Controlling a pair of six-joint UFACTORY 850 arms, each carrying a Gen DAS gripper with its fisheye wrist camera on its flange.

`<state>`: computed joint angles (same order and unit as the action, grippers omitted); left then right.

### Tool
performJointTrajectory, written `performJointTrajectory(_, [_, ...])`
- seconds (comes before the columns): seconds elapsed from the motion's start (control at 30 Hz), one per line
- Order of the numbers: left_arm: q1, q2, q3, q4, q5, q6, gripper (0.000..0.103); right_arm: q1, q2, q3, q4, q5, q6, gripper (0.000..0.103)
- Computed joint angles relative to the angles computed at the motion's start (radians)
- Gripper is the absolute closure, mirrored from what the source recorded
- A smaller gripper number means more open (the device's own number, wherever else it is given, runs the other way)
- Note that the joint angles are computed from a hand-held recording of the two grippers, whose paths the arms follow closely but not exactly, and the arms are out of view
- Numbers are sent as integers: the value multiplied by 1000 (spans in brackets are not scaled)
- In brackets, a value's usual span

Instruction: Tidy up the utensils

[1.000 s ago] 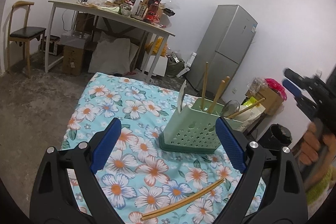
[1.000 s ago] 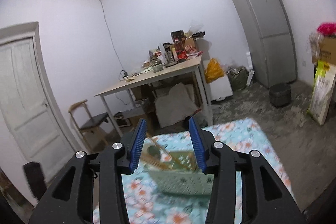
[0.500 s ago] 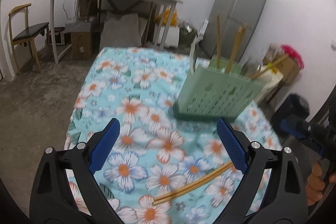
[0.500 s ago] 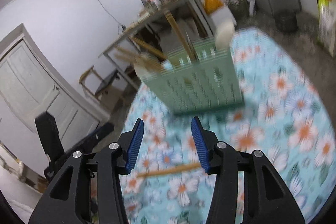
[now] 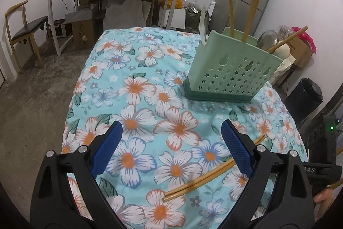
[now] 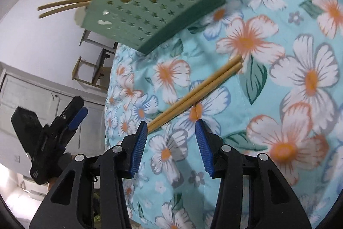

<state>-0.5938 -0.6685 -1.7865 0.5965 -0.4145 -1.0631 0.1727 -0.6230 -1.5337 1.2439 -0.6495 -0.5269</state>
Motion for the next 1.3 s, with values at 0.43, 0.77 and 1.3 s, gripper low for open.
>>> performJointTrajectory(0.43, [10,-7,-6,-26,8,16,14,-19,-65,-50,94,41,27,85])
performJointTrajectory(0.77, [11,-17,-18,-49,9,41,14,-51,-38,3,157,-20,-14,86])
performJointTrajectory(1.3, [-3,-49,-89,-132,39,247,14,-123,30,89,74,-142,-2,87])
